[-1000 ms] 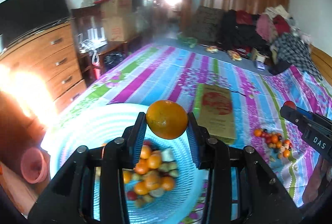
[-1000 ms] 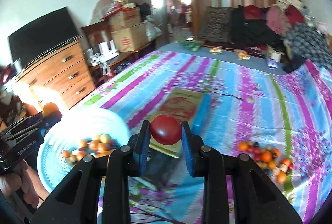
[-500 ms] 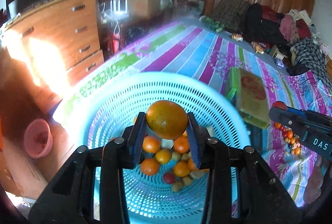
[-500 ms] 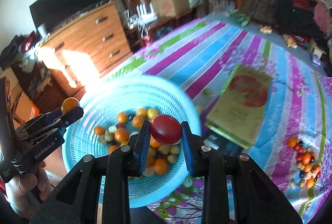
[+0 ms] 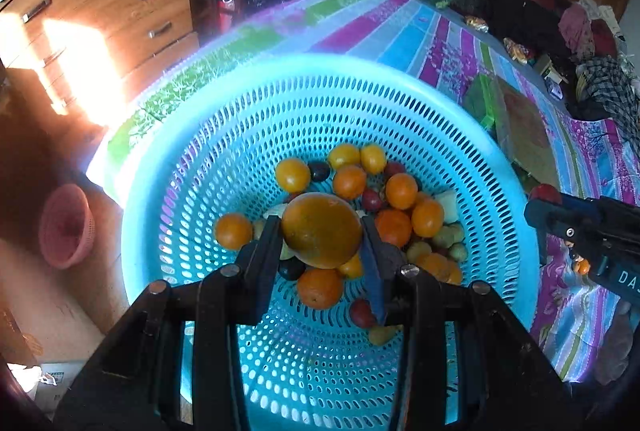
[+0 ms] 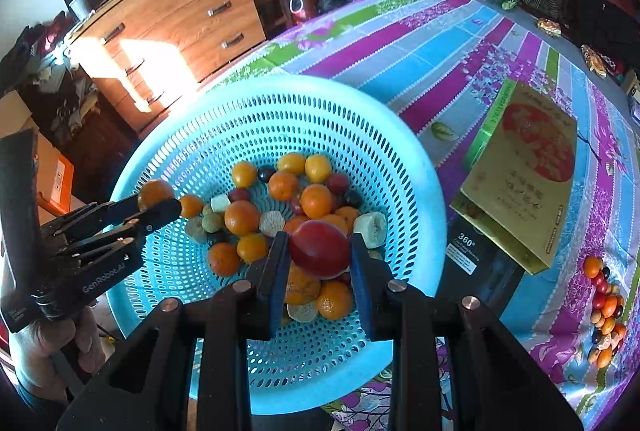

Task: Organize fruits
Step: 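Carry the orange and tomato over the basket and open both tools to drop them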

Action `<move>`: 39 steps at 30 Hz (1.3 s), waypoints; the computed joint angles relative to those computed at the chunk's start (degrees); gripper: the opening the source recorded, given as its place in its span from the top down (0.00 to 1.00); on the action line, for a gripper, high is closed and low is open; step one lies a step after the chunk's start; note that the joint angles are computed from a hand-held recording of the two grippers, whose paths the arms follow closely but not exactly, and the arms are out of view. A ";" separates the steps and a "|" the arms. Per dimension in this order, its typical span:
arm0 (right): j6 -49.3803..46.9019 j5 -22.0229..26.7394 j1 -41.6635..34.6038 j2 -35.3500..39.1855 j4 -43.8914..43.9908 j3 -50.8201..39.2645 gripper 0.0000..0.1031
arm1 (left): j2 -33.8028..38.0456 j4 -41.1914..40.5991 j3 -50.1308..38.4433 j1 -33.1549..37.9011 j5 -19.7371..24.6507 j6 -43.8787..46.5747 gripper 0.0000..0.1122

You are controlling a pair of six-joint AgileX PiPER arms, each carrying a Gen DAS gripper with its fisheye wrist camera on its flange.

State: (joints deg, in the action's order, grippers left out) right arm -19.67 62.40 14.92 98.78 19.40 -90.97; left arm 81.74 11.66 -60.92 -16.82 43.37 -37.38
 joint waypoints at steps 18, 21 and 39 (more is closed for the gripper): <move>1.07 0.20 0.41 2.99 -0.23 -1.06 0.68 | 0.39 -3.28 1.05 4.42 -0.59 5.56 0.65; 1.00 0.22 0.43 3.01 -0.20 -1.05 0.68 | 0.72 -3.40 1.01 4.57 -0.71 5.65 0.65; 0.21 -0.55 -0.40 2.99 0.87 -0.55 0.40 | 2.42 -4.08 0.28 4.58 0.12 5.77 0.53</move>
State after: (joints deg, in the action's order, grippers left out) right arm -19.46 61.86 14.51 101.77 20.28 -91.51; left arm 84.16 7.58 -60.63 -12.24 43.49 -31.61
